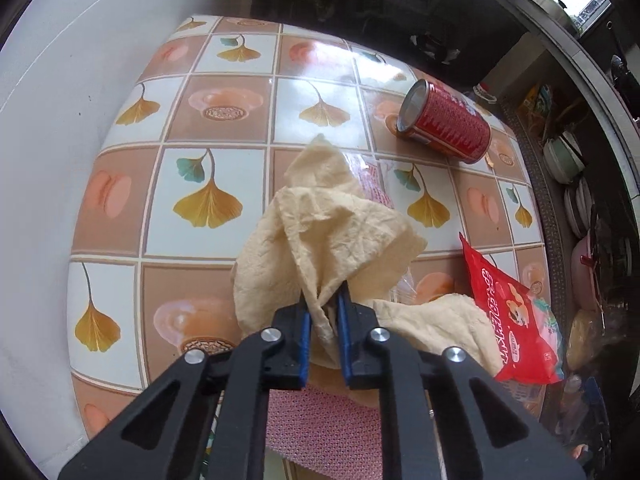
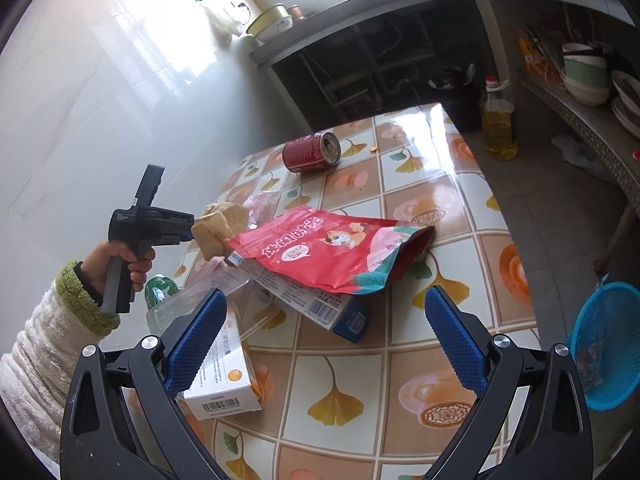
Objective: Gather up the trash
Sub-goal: 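Lower the left gripper onto the brown crumpled paper and close on it, then lift the brown paper with the left gripper while the right gripper grasps the clear plastic packet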
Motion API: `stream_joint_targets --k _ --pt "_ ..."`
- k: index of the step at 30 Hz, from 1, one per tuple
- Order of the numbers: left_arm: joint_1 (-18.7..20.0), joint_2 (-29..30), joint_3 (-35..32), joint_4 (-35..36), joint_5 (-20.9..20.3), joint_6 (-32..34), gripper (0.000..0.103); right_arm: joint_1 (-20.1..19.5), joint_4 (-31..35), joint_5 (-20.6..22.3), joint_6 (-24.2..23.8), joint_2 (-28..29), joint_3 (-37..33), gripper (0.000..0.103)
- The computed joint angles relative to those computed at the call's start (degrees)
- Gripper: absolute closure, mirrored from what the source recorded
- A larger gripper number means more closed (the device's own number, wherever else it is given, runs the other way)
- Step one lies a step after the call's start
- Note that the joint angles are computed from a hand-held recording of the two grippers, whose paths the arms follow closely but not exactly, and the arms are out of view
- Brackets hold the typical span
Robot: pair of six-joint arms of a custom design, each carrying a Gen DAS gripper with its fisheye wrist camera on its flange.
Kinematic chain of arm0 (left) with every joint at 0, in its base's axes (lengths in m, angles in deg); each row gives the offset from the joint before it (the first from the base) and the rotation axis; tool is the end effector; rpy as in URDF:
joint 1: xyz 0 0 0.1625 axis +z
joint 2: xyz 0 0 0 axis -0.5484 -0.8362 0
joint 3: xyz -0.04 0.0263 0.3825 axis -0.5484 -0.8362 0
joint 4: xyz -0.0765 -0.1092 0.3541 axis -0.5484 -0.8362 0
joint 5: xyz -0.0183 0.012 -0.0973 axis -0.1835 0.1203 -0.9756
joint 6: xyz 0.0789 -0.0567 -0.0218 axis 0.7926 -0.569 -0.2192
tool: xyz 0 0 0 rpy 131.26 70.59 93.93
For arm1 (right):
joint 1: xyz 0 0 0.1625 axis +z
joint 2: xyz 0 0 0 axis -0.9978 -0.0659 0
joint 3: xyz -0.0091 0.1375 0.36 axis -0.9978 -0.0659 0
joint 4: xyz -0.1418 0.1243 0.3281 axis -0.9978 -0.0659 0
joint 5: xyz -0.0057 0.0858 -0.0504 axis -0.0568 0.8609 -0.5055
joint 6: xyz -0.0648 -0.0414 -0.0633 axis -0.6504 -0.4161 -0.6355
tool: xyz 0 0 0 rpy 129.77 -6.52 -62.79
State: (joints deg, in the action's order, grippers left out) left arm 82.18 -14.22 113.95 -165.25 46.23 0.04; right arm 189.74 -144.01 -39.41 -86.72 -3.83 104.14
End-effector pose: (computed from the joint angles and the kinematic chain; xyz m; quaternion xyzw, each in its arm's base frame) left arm -0.0962 -0.4268 0.3963 -0.2209 0.8803 -0.2965 0.2972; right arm 0.2594 -0.4851 0.2672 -0.3643 0.9236 -0.1187 0.0113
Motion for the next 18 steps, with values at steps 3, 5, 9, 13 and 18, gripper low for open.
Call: stream_joint_targets --k 3,5,9,13,18 --pt "-2.89 -3.07 1.29 2.91 3.61 -4.02 0.099 1.54 1.13 0.45 -0.41 0.98 -2.13 0.008" --pt "-4.83 -4.68 2.02 4.97 6.15 -6.89 0.100 2.93 3.30 1.95 -0.49 2.57 -4.95 0.008" --pt "-10.86 -7.63 2.09 17.06 12.17 -17.94 0.100 6.30 9.42 4.32 0.03 8.31 -12.47 0.008" --pt "-16.54 -6.67 -0.41 36.15 16.88 -33.20 0.100 11.31 17.76 2.30 1.80 19.71 -24.69 0.008" --pt "-20.04 -6.26 -0.86 45.34 18.92 -41.59 0.100 14.57 33.60 0.08 10.71 37.36 -44.07 0.008"
